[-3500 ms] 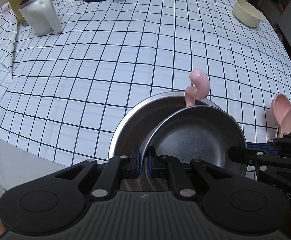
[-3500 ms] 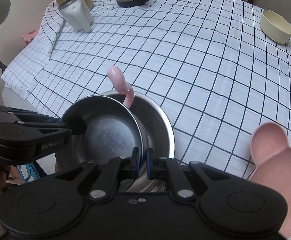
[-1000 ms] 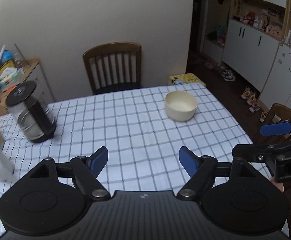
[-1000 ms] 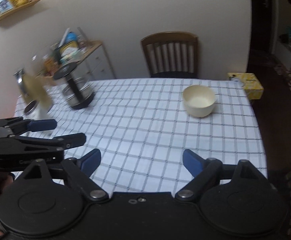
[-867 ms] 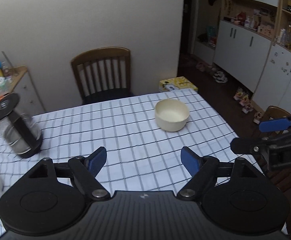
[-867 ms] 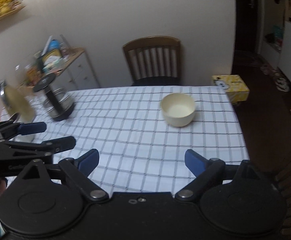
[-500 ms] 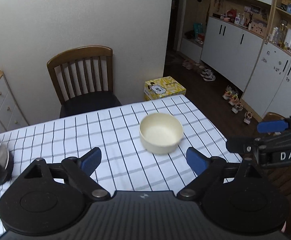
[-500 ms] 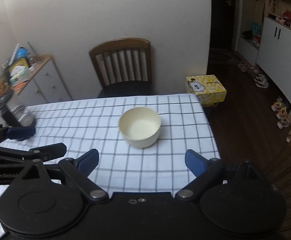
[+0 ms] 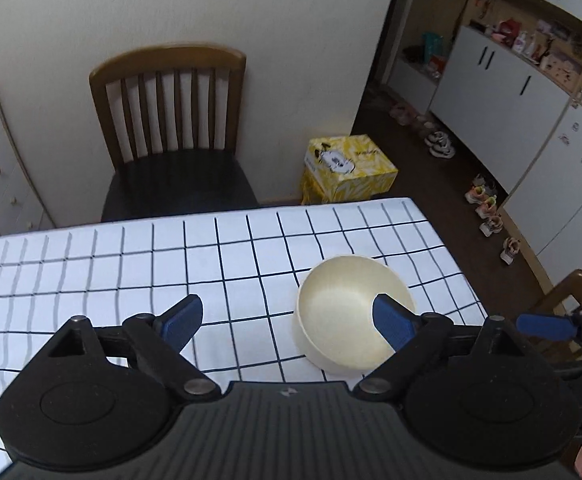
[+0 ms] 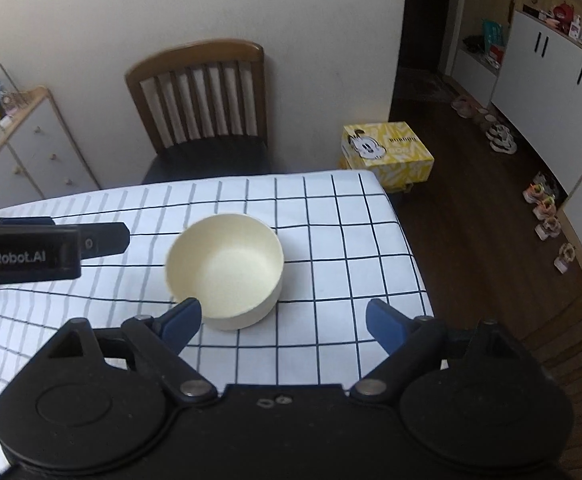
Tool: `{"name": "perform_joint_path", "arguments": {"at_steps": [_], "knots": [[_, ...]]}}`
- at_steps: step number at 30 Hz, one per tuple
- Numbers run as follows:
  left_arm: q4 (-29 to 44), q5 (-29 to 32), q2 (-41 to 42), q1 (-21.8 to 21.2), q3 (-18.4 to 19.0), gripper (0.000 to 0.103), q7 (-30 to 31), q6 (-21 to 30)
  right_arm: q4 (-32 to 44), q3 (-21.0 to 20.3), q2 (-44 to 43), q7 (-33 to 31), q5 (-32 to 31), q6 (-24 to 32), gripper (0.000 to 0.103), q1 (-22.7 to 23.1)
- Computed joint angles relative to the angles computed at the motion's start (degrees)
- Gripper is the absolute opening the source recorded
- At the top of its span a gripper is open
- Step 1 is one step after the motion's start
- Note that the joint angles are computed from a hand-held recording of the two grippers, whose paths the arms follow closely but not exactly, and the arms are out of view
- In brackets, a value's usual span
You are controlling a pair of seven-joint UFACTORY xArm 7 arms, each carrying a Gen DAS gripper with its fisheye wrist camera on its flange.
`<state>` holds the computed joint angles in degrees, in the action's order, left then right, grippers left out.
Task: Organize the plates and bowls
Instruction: 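Move both grippers to the rim of the cream bowl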
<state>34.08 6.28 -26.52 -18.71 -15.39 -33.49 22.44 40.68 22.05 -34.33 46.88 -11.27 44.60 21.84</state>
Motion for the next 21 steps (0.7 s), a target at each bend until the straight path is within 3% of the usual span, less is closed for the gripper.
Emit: {"name": "perform_joint_path", "arguments": {"at_steps": [4,7,11,13,18,21], "knots": [[2.08,0.63,6.03,1.2,-0.17,0.093,-1.37,-2.51,0.63,0.13,4.17,2.13,-0.99,-1.69,0.082,-1.87],[4.11,5.78,10.07,3.85,-2.29,0.093,-4.52,-3.42,1.21,0.11,7.26,3.98,-2.44,-2.62,0.079,-2.68],[6.21,10.32,14.37,4.21,-2.32,0.09,-7.6,-3.84,2.06,-0.55,10.92,6.3,-3.99,-3.29,0.072,-2.93],[6.98,10.68,16.28,3.08,-1.24,0.065,-7.35,-4.0,2.11,-1.18,12.23,6.9,-4.54,-4.01,0.069,-2.65],[8.1,8.02,19.87,0.06,1.35,0.037,-4.99,-4.05,2.79,-2.36,15.36,7.52,-5.29,-4.76,0.058,-1.62],[7.9,6.96,20.94,-0.93,2.1,0.031,-4.36,-4.62,2.8,-3.0,16.53,8.05,-5.45,-5.77,0.048,-1.08]]}}
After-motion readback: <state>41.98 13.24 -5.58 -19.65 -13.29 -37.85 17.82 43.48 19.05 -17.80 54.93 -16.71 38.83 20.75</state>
